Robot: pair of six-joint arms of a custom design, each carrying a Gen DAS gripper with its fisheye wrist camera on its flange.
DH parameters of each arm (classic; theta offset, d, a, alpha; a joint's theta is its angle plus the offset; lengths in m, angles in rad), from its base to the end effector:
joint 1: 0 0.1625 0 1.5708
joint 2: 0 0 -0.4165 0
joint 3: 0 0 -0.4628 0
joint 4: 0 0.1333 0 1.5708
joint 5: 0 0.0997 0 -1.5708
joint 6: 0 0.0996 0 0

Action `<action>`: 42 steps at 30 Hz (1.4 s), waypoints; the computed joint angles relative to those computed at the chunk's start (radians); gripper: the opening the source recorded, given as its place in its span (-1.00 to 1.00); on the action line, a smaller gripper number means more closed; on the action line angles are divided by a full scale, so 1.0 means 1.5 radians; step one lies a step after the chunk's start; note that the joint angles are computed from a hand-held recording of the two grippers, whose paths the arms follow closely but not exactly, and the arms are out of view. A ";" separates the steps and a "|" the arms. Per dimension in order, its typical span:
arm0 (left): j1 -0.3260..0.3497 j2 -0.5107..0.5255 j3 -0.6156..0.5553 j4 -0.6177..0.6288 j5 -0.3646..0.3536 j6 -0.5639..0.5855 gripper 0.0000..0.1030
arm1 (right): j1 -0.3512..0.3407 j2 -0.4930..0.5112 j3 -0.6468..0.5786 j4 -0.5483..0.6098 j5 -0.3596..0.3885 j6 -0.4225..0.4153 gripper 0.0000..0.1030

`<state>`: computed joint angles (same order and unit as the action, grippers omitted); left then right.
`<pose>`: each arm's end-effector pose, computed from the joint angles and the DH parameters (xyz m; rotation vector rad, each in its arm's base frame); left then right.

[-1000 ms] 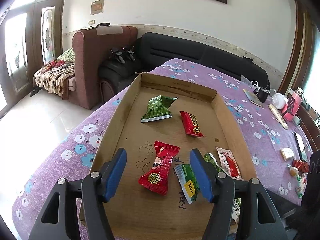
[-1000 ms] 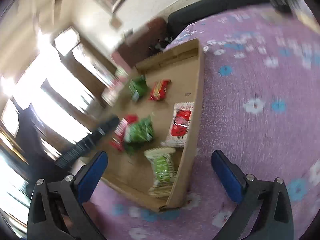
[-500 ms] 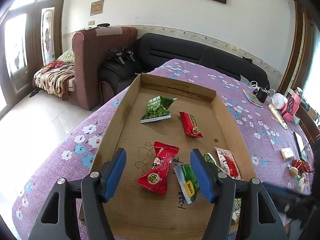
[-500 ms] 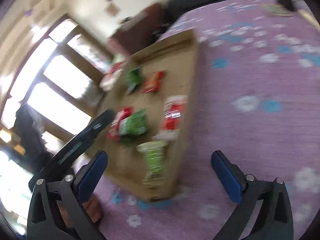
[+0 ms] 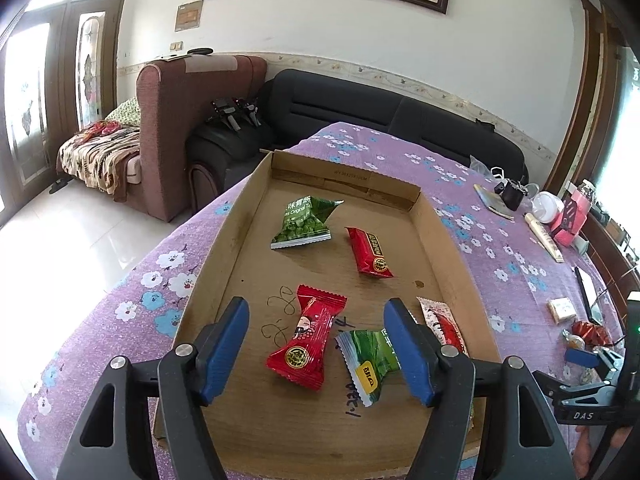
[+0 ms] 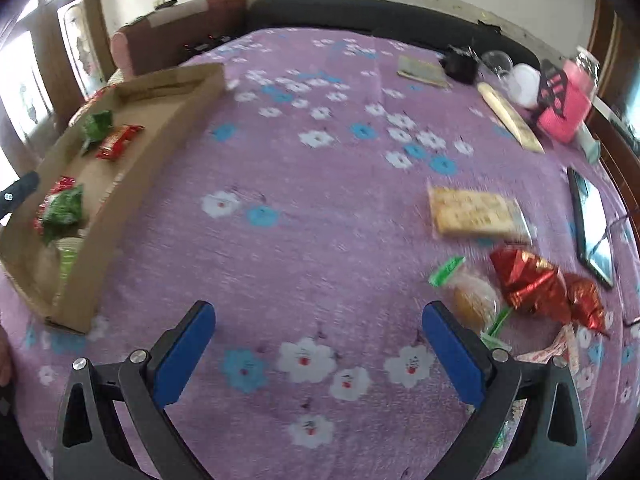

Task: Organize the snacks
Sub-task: 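Move both open tools from the box back toward the snack pile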

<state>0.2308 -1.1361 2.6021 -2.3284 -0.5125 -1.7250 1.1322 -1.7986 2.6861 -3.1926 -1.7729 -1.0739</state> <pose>-0.2103 -0.2755 -0.0220 0.0446 2.1797 -1.2150 -0.0408 -0.3537 0.2037 0.6740 -2.3558 0.5146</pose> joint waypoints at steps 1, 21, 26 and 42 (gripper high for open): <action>0.000 0.001 -0.001 0.000 0.000 0.000 0.43 | -0.006 0.001 0.002 -0.011 0.005 -0.004 1.00; -0.003 -0.003 0.010 -0.025 0.000 0.007 0.43 | -0.001 -0.018 -0.002 0.037 0.001 -0.035 1.00; -0.005 -0.004 0.010 -0.023 0.001 0.006 0.43 | 0.023 -0.017 -0.024 0.087 -0.057 -0.008 1.00; -0.031 0.007 -0.013 0.049 0.010 -0.009 0.43 | -0.161 -0.364 0.049 0.101 0.125 -0.117 0.49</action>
